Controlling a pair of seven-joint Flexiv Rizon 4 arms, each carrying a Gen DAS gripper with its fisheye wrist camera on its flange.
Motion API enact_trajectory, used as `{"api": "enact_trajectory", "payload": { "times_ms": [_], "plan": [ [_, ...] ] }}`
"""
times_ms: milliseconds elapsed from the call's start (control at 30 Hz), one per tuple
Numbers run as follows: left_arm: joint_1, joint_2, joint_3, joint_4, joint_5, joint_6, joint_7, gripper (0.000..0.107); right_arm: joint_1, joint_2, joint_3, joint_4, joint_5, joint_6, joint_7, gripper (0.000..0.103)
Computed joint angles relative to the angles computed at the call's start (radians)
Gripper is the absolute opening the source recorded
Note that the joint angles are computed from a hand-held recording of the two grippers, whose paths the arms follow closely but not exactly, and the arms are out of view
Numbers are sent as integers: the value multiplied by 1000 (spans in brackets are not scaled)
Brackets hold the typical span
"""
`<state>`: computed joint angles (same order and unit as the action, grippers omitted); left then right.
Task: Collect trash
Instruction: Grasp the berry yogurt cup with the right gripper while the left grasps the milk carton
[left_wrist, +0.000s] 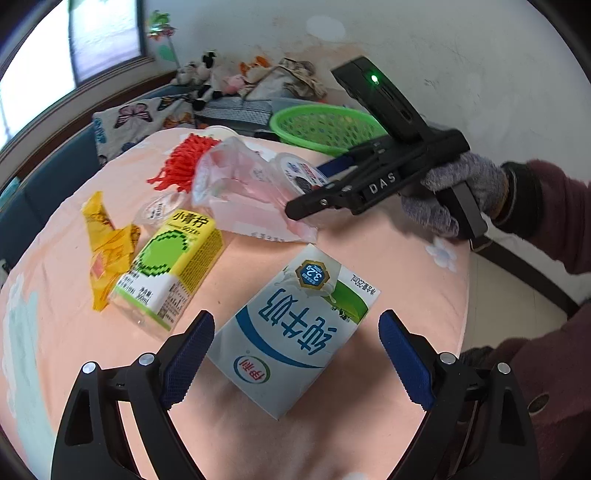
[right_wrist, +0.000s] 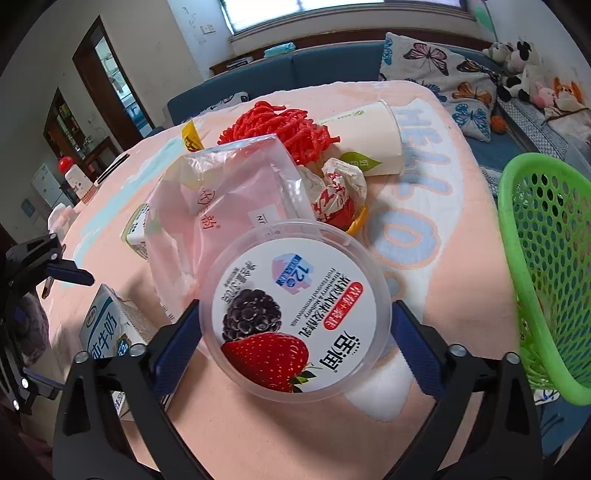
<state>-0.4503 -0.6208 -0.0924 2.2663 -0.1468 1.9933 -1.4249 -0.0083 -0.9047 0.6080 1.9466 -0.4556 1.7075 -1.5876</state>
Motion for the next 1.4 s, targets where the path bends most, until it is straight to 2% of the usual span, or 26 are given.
{"api": "enact_trajectory", "payload": {
  "times_ms": [67,133,200,267,500,700,900,967,1067,1167,1233,1400],
  "plan": [
    [29,0,-21,-9,34,-23,22,87,41,22,-46,14,9,30,4,94],
    [16,-2,-8,-22,36,-43,43,87,77,41,-87,31,14,62,11,94],
    [49,-3,-34,-30,65,-66,62,87,84,47,-99,41,5,80,22,93],
    [51,-2,-31,-39,74,-90,83,87,65,48,-87,52,-11,91,36,93],
    [141,-5,-94,-68,128,-195,157,87,6,58,-60,79,-62,106,88,93],
    [217,-34,-164,-91,135,-240,194,87,-47,70,-33,105,-110,131,136,93],
    [241,-61,-187,-100,132,-234,201,85,-11,117,-104,136,-118,189,210,93],
    [261,-66,-205,-94,137,-219,199,80,-4,126,-124,146,-126,210,231,94],
    [238,-65,-186,-91,133,-201,186,74,61,157,-202,162,-95,233,265,94],
    [202,-62,-156,-95,115,-192,160,69,78,164,-233,168,-88,241,298,93],
    [148,-56,-110,-93,92,-180,131,66,94,169,-258,171,-79,249,311,94],
    [99,-41,-82,-63,74,-121,70,64,112,183,-302,181,-60,277,332,94]
  ]
}}
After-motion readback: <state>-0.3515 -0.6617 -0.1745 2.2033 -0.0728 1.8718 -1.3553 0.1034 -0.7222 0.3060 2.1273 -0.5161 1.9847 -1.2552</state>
